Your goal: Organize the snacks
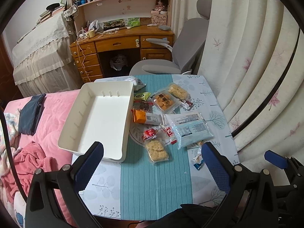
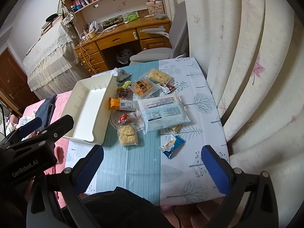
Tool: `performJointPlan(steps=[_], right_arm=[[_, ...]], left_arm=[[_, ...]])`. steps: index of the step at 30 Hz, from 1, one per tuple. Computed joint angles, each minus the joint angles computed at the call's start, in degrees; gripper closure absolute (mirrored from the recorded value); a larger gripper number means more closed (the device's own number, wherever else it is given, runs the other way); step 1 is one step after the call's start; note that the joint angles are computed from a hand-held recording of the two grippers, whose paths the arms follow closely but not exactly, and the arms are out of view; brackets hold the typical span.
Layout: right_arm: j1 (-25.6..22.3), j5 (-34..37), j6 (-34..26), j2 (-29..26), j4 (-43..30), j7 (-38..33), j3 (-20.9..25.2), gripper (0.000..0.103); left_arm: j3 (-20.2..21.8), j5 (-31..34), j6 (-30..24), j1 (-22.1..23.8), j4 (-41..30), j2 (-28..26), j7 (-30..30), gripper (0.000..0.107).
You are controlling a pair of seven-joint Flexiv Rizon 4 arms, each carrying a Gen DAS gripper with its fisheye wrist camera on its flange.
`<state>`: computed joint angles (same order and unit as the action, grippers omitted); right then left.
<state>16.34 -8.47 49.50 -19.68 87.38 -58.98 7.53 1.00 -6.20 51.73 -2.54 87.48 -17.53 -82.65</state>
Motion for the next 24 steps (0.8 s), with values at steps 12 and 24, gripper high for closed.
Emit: performJointPlan(steps=[12, 24], right_arm=[[-0.2, 0.29, 0.04, -0.12, 0.1, 0.03, 0.0, 0.0], [0.25, 0.01, 0.78, 1.6, 2.66, 3.69, 0.1, 0.0]], left_arm=[[-0.1, -0.1, 0.23, -0.05, 0.12, -0.1, -0.06, 0.005], [-0.27, -0.58, 0.37, 0.01, 0.81, 0.35, 0.11, 0.005]])
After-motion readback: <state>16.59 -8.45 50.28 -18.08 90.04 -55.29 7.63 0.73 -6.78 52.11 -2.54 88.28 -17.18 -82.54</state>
